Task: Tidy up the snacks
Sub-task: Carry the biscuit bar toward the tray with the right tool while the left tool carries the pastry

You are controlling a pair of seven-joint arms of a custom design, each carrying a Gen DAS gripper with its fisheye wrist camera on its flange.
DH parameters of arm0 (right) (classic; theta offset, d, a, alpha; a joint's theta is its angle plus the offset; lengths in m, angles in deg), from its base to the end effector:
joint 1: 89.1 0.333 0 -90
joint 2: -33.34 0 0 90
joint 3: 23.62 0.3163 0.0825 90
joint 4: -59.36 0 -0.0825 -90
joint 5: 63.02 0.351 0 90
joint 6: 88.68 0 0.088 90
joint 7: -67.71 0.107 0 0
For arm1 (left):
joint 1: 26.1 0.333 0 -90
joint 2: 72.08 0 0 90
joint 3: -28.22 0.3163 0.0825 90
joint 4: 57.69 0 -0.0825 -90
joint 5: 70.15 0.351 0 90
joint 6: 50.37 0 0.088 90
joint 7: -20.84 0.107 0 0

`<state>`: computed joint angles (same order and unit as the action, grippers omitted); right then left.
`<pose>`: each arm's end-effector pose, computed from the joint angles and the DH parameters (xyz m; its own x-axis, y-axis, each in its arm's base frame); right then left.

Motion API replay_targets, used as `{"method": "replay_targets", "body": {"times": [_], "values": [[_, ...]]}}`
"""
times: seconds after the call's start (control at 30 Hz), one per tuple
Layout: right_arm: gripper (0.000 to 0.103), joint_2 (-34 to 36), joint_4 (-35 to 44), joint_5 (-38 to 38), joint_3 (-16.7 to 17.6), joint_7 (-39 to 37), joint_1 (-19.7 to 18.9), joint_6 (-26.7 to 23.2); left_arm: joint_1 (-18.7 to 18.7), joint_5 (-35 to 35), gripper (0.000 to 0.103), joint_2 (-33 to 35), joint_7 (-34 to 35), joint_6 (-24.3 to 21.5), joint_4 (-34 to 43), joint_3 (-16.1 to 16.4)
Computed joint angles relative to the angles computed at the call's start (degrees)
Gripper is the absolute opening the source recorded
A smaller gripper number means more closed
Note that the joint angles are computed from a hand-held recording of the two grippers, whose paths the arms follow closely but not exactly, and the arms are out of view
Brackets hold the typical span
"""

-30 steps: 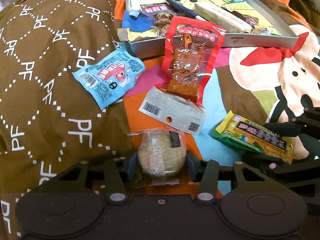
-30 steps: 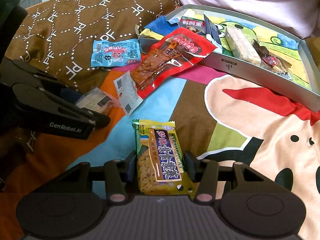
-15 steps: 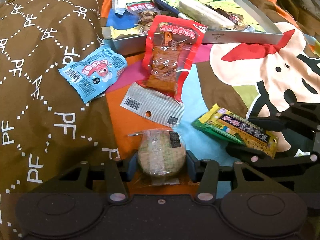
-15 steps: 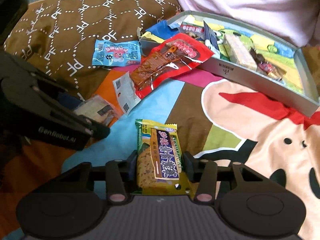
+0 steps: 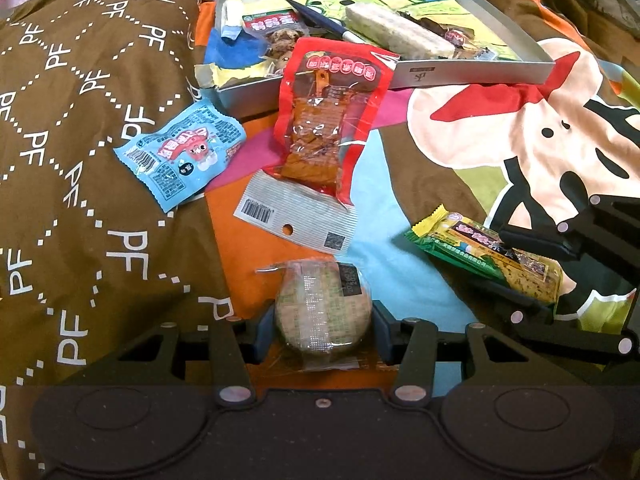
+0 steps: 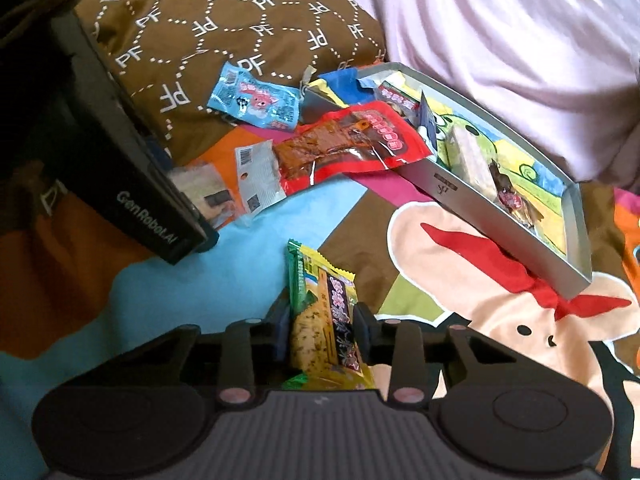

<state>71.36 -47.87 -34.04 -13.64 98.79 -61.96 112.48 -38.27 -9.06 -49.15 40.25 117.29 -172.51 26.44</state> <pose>0.5664 0.3305 0.2931 0.6644 -0.6191 0.4187 -0.2161 -0.6954 -0.6854 0.5712 -0.1975 0.3178 0.0117 -0.9994 -0.0336 -0.7953 0.0110 -0.6061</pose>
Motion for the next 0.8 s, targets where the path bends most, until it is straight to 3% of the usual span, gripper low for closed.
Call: {"method": "replay_targets", "body": {"times": [0.03,0.13,0.37,0.57,0.67,0.8], "values": [[0.038,-0.20,0.27,0.27,0.24,0.47,-0.38,-1.11,0.01,-0.06,0.051,-0.03,-0.01,-0.02,-0.02,-0.01],[0.058,-0.39,1.96,1.39,1.13,3.05,-2.02,-5.15,0.03,-0.05,0.051,-0.02,-0.20,0.09,-0.05,0.05],[0.058,0.59,8.50,5.58,8.12,9.03,-11.83,-22.21,-0.12,0.26,0.051,0.04,-1.32,0.51,-0.11,0.40],[0.052,0.41,5.82,6.88,10.14,3.79,-12.10,-15.74,-0.36,1.24,0.051,-0.10,-2.72,0.73,-0.14,0.71],[0.052,-0.22,4.47,5.06,5.81,3.68,-7.48,-12.22,-0.51,2.20,0.051,-0.29,-3.88,0.87,-0.19,0.91],[0.052,-0.25,1.21,1.55,0.41,1.19,-1.18,-2.89,-0.89,4.49,0.051,-0.44,-6.75,1.47,-0.14,1.53]]}}
